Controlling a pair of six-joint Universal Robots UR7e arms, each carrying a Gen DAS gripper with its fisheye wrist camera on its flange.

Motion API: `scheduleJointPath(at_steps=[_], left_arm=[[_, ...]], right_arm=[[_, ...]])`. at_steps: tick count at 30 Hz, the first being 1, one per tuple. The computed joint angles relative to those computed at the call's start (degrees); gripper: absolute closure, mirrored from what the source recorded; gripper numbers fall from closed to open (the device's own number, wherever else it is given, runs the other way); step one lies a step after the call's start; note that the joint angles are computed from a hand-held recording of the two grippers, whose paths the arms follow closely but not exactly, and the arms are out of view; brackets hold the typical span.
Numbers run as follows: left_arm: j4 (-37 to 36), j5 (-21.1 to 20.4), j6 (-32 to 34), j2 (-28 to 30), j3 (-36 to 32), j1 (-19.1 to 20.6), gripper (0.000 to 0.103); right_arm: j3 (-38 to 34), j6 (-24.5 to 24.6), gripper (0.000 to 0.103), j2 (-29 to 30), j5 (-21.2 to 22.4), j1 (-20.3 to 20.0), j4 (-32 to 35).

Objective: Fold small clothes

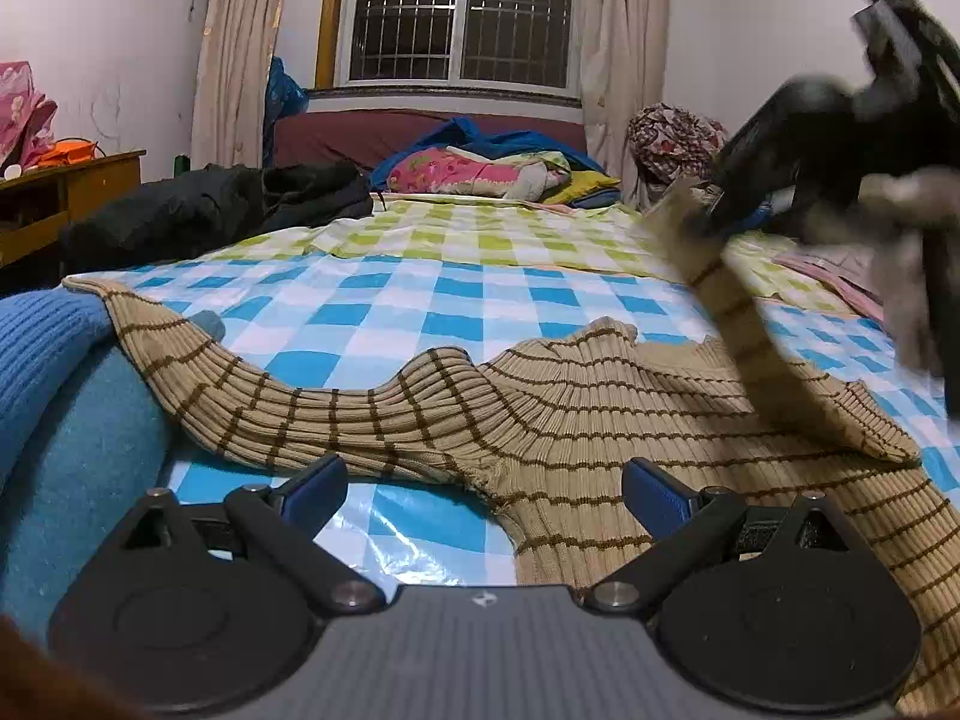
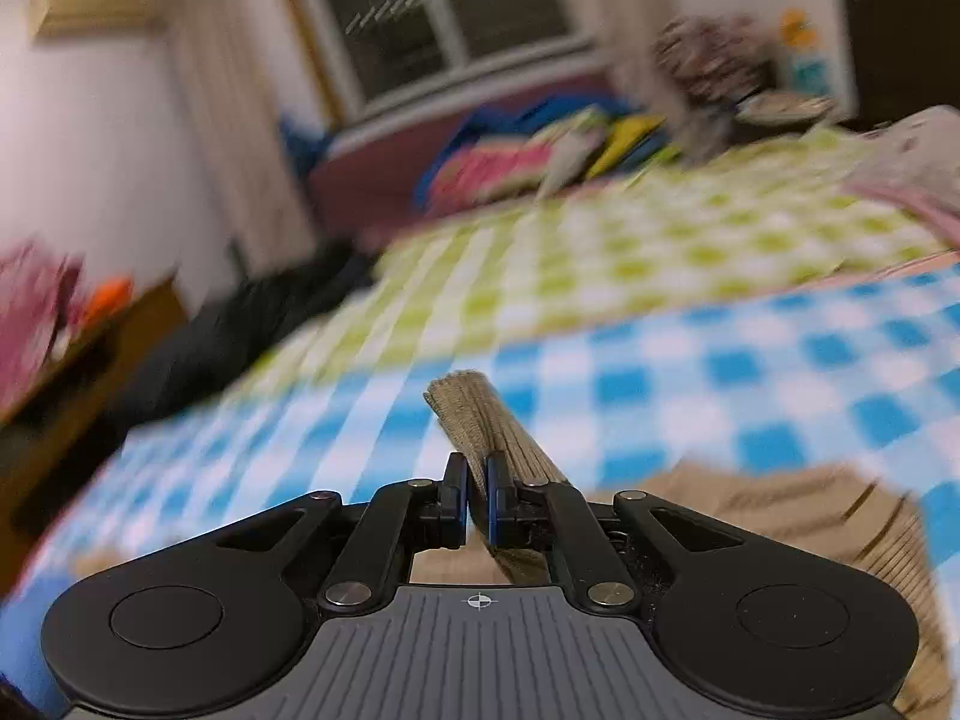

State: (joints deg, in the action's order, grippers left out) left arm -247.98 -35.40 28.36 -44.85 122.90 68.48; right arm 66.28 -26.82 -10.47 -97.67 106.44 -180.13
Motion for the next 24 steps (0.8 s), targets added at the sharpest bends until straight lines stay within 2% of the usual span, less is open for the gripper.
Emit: scheduleJointPath(at_steps=[1,5,9,11,13,16,19,21,24], left_arm=[[0.19,0.09,-0.04,0.08,-0.06,0.08,0.000],[0.50,0.54,-0.05,0.19,0.01,0.49,0.000],[1.38,0.26,-1.66,-0.28,0.19,1.05,0.000],[2.73,-0.40,-3.55,-0.70,0.53,1.33,0.000],[3.09,-0.54,-3.76,-0.57,0.45,1.28,0.000],[0.91,0.54,0.40,0.87,-1.38,0.54,0.000],[1.17,0.42,3.01,1.88,-4.19,0.37,0.000],[1.85,-0.56,4.90,2.72,-6.40,0.60,0.000],[2.34,-0.15,12.32,5.97,-12.84,1.15,0.000]], right_arm=[[0.42,-0.39,0.089,0.23,-0.30,-0.24,2.82],[0.56,0.52,0.086,0.48,1.21,-2.07,17.34],[3.02,-2.35,0.080,-2.88,5.27,-3.20,22.40],[4.30,-3.23,0.074,-4.82,6.08,-3.73,25.02],[6.63,-5.84,0.074,-5.99,5.63,-4.12,21.45],[11.70,-10.02,0.074,-7.37,5.61,-4.88,9.56],[13.11,-8.67,0.074,-7.97,6.10,-6.48,3.03],[13.22,-8.77,0.074,-7.68,4.59,-7.29,-1.92],[14.39,-8.87,0.073,-8.36,3.52,-8.86,-6.14]])
